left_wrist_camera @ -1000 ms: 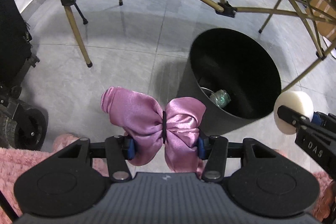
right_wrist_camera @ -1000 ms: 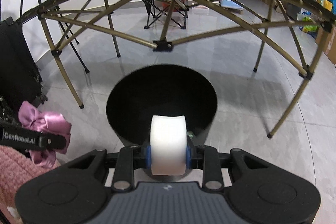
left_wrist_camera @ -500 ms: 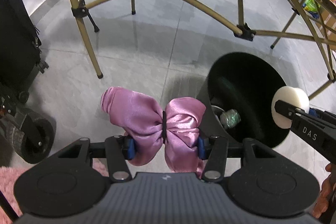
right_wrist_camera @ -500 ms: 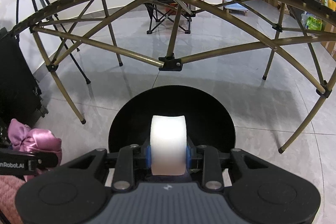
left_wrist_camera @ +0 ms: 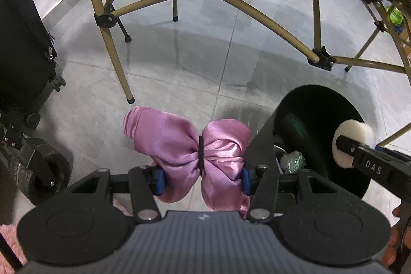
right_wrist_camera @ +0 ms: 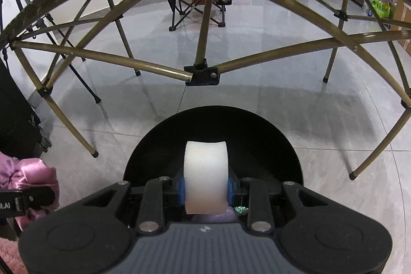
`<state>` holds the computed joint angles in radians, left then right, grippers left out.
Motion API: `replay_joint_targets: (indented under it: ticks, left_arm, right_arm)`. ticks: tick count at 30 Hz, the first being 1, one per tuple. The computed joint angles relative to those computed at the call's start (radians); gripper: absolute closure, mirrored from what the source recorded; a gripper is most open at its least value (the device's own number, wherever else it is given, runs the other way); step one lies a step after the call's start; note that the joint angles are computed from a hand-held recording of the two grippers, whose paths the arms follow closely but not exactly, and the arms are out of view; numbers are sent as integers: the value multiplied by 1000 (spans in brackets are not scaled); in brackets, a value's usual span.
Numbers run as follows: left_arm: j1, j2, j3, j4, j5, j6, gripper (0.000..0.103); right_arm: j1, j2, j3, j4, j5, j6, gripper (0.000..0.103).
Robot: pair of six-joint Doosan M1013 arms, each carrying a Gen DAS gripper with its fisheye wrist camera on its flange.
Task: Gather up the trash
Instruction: 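Lower the right tool into the bin and release the white foam roll, then move the left tool over the bin and open it to drop the pink bow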
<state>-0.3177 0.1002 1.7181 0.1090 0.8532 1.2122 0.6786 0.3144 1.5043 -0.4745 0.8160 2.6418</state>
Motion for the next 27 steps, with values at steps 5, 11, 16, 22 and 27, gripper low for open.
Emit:
replay_joint_targets:
  ticks: [5,11,16,22,27]
  left_arm:
    - [7,9,-3,-14,2,13,51]
    - [11,11,1,-25,5,26,51]
    - [9,8,2,-31,5,35,51]
    - [-1,2,4,-35,0,38,51]
    - [-16,-3,1,-40,-7,49,51]
  right_arm:
    - [-12,19,-20,71,2,-46,60]
    - [-18,30,-30,82,37,-27,6]
    - [-20,32,-32,106,41,-56,0]
    - [-19,22,-27,105,45,-63,0]
    - [-18,1,-8,82,45,-39,0]
